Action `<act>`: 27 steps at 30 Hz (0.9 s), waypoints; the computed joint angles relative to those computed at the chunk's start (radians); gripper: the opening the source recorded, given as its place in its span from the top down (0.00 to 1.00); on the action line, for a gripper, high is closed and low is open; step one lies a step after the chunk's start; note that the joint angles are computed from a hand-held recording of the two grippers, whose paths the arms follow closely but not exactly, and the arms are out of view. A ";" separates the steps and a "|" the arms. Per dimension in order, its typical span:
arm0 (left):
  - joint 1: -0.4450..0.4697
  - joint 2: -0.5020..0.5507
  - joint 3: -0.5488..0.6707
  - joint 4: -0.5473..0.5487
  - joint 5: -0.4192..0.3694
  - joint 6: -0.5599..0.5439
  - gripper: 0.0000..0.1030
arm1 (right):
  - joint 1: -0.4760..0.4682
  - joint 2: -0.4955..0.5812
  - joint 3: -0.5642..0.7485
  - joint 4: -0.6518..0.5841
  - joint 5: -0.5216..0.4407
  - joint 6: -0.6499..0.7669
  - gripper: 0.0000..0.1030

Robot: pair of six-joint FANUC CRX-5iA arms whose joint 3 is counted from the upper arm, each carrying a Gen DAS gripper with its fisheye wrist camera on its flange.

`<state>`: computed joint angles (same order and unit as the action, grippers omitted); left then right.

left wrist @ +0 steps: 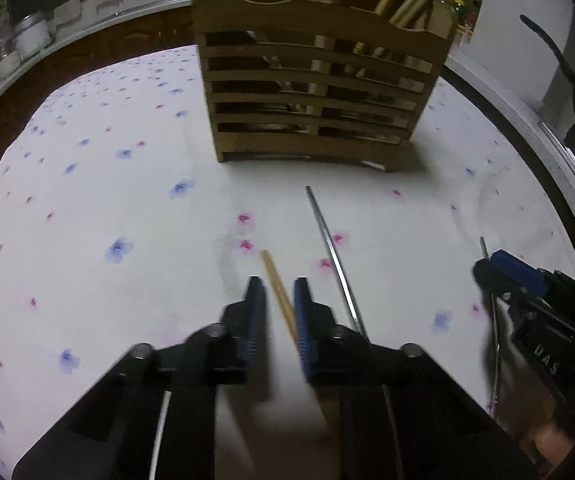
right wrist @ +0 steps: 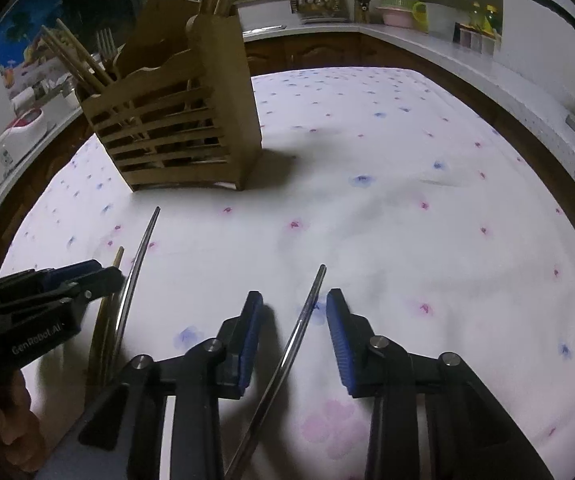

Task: Organize utensils
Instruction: 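Grasp a bamboo chopstick with the left tool while the right tool grasps a metal skewer, then carry both held utensils over the wooden holder and lower them inside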

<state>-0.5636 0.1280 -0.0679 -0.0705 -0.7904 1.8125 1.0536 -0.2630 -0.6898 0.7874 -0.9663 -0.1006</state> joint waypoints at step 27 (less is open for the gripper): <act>0.169 -0.400 -0.337 0.442 0.162 -0.261 0.95 | 0.177 -0.224 -0.057 0.261 -0.078 -0.221 0.96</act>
<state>-0.3942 -0.2717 -0.4050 0.3714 -0.6285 1.5511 1.2310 -0.4867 -0.7470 1.0488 -1.0439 -0.3214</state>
